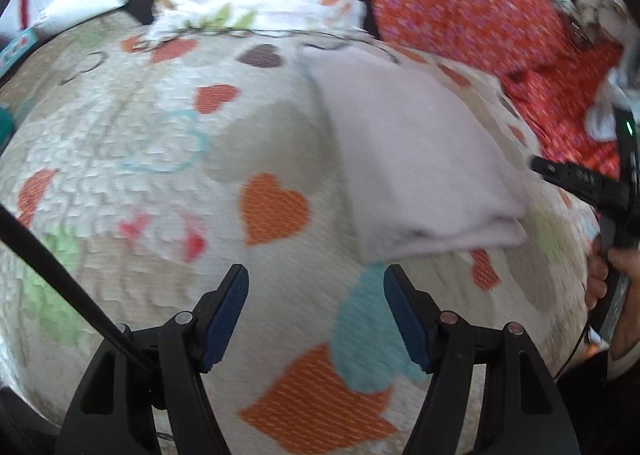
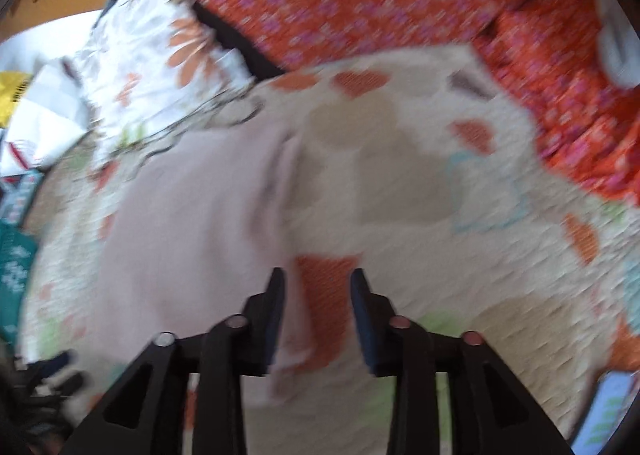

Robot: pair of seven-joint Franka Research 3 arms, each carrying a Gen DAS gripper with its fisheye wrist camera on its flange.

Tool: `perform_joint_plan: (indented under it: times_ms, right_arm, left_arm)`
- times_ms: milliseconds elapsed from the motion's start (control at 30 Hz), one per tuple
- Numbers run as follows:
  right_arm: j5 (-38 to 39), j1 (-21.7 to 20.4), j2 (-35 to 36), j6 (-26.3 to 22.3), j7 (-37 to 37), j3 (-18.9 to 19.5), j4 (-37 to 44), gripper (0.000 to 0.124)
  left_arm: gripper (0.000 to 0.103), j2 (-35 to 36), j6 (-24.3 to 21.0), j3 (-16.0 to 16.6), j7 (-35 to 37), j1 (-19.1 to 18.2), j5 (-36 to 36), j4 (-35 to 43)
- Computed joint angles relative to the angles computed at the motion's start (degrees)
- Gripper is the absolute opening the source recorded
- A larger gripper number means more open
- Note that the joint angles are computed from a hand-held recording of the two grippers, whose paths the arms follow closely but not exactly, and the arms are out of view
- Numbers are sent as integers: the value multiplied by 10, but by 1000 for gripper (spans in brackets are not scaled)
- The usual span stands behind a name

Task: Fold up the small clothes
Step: 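Release the folded sweater and withdraw both grippers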

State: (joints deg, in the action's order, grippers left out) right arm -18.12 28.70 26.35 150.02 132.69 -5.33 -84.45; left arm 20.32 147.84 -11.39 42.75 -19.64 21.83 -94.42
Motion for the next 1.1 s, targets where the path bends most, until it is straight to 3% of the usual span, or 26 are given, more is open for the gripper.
perform_joint_plan:
  times_ms: [133, 167, 233, 367, 467, 533, 600, 700, 900, 1000, 1100]
  right_arm:
    - [-135, 51, 35, -23, 101, -82, 35, 50]
    - [-152, 49, 45, -36, 108, -86, 47, 50]
    - [-156, 32, 69, -66, 108, -80, 74, 50]
    - [-88, -18, 101, -94, 79, -41, 107, 52]
    - [-62, -28, 94, -77, 85, -42, 92, 75]
    - [-60, -26, 106, -107, 84, -49, 112, 95]
    - [-61, -22, 117, -140, 86, -53, 130, 103]
    - [-69, -20, 103, -115, 101, -55, 103, 103]
    - [-71, -21, 105, -122, 100, -52, 108, 103]
    - [-72, -22, 106, -124, 98, -51, 110, 103]
    - [-73, -22, 107, -124, 99, -51, 110, 103]
  left_arm:
    - [69, -10, -16, 19, -40, 0, 22, -10]
    - [69, -14, -20, 24, -52, 0, 33, -15]
    - [69, -22, -18, 26, -65, 5, 44, -25]
    - [70, -39, -8, 32, -95, 18, 67, -50]
    - [70, -49, 6, 33, -117, 28, 77, -65]
    - [70, -56, 24, 33, -132, 36, 78, -80]
    - [70, -63, 39, 30, -139, 43, 73, -92]
    - [70, -73, 64, 23, -136, 53, 58, -110]
    - [73, -78, 88, 17, -123, 62, 34, -123]
    - [74, -69, 101, 3, -95, 73, -15, -123]
    - [74, -55, 83, 4, -86, 64, -23, -108]
